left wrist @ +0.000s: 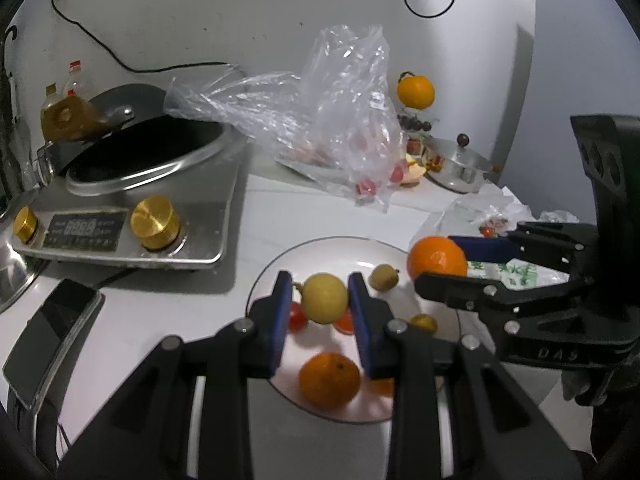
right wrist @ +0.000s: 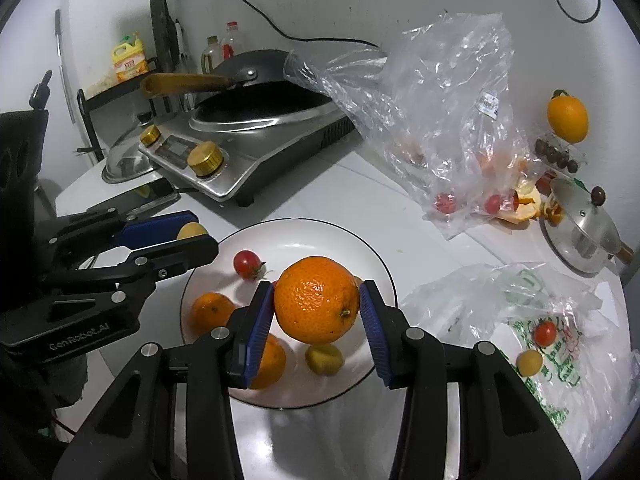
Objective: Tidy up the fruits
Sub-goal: 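Lower the right gripper's orange onto the plate and open while the left gripper releases its plum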
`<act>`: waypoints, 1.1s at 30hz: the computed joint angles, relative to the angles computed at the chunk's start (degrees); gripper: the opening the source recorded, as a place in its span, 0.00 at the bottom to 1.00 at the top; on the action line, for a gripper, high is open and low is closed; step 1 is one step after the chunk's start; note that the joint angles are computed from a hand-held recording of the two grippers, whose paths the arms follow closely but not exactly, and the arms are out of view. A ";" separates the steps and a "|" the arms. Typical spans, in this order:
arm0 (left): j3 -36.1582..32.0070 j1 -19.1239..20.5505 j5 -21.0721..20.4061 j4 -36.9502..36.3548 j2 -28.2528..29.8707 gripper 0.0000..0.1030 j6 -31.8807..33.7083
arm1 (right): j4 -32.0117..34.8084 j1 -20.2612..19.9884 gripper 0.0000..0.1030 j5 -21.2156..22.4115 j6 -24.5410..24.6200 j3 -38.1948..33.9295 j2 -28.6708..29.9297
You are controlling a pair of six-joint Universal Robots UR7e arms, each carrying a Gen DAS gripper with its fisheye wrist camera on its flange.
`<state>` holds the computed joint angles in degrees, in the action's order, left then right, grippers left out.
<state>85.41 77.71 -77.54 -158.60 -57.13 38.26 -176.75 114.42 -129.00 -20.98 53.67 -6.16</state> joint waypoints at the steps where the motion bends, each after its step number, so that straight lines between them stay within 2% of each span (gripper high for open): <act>1: -0.16 -0.10 0.58 -0.94 0.53 0.29 0.44 | 0.41 -0.16 0.45 0.07 -0.04 -0.60 0.26; 13: -6.32 0.47 0.23 1.42 5.44 0.29 1.88 | 4.47 -1.97 0.45 1.49 -0.54 -7.91 3.52; 16: -6.98 0.40 1.68 0.18 6.47 0.29 2.85 | 5.51 -2.32 0.45 2.01 -0.69 -9.78 4.31; 33: -12.65 1.31 2.88 4.59 10.36 0.29 2.29 | 11.59 -4.48 0.45 5.20 -0.70 -19.19 8.74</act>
